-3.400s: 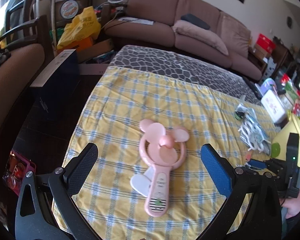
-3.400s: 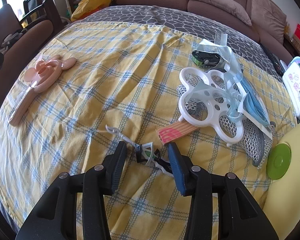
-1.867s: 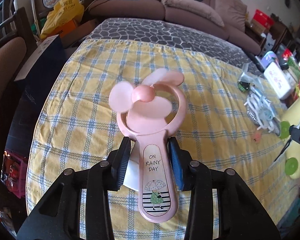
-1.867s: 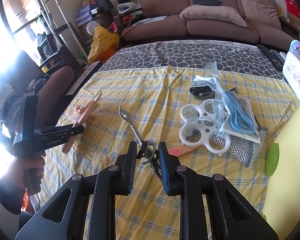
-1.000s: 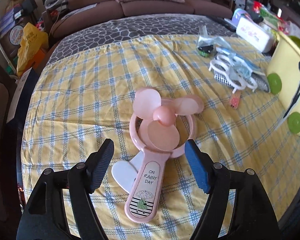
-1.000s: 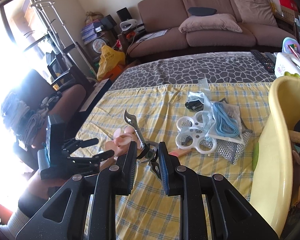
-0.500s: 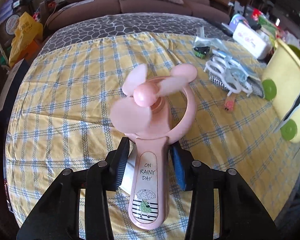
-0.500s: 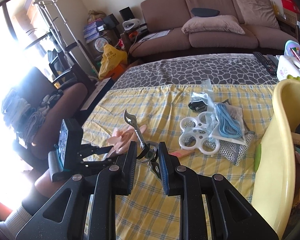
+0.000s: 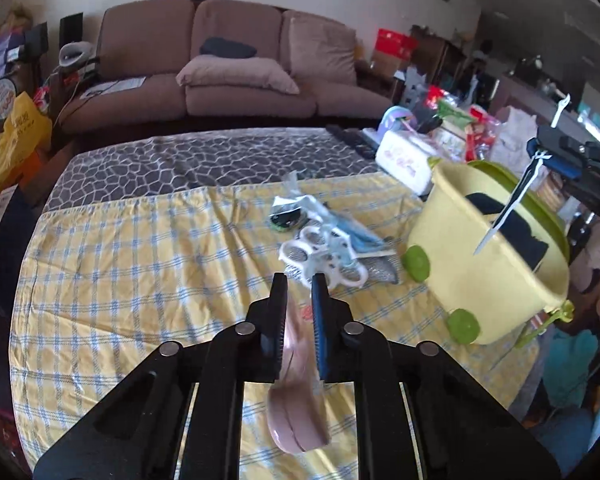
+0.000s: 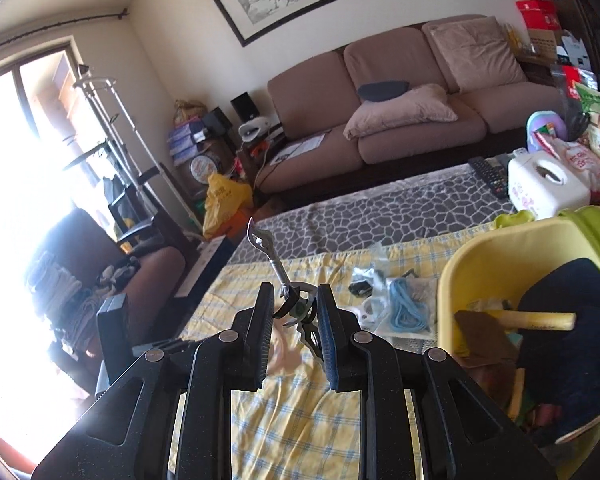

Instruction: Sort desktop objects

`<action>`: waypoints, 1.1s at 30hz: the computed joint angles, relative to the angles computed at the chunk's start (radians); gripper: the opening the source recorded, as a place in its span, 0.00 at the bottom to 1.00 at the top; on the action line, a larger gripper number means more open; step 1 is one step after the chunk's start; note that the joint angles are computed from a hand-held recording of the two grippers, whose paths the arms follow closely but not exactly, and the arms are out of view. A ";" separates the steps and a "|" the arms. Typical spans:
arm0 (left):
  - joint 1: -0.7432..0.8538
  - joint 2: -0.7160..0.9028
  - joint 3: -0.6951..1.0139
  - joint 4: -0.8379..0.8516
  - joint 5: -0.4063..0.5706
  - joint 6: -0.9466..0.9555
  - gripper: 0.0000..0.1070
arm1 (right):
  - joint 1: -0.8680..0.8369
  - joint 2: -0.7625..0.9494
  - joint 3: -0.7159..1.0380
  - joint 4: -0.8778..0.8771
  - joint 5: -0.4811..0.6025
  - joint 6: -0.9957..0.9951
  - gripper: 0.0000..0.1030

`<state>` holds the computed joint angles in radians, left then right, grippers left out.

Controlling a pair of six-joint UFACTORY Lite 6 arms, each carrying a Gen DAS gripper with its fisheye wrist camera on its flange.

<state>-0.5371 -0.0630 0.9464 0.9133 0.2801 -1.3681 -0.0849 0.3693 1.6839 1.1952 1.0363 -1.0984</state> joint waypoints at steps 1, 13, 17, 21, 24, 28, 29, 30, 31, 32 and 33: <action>-0.018 0.022 0.039 0.006 0.009 -0.005 0.05 | -0.028 0.000 0.011 0.007 0.003 0.001 0.20; -0.066 0.188 0.116 -0.143 0.199 0.160 0.56 | -0.146 0.070 0.083 -0.039 0.066 0.026 0.20; -0.094 0.214 0.012 -0.098 0.202 0.066 0.65 | -0.152 0.051 0.064 -0.019 0.077 0.018 0.15; -0.162 0.259 -0.040 -0.015 0.218 -0.028 0.83 | -0.187 0.065 0.093 0.002 0.104 0.027 0.15; -0.223 0.356 0.021 -0.027 0.338 0.007 0.82 | -0.192 0.084 0.110 -0.014 0.105 0.040 0.15; -0.238 0.401 0.045 -0.015 0.377 0.027 0.81 | -0.135 0.049 0.062 -0.068 0.080 0.011 0.15; -0.223 0.391 0.031 -0.020 0.343 0.024 0.79 | -0.105 0.024 0.030 -0.088 0.050 -0.001 0.16; -0.200 0.374 0.009 -0.033 0.297 0.024 0.75 | -0.072 0.002 -0.002 -0.111 0.021 -0.011 0.21; -0.181 0.356 -0.012 -0.027 0.264 0.006 0.74 | -0.039 -0.018 -0.033 -0.131 -0.012 -0.017 0.23; -0.164 0.338 -0.035 -0.015 0.230 -0.018 0.74 | -0.005 -0.034 -0.064 -0.145 -0.047 -0.019 0.27; -0.150 0.323 -0.051 -0.011 0.207 -0.027 0.73 | 0.028 -0.042 -0.093 -0.159 -0.078 -0.020 0.29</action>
<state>-0.6866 0.2602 0.8954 0.9020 0.4875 -1.3947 -0.0574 0.3272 1.5913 1.0360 0.9583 -1.1185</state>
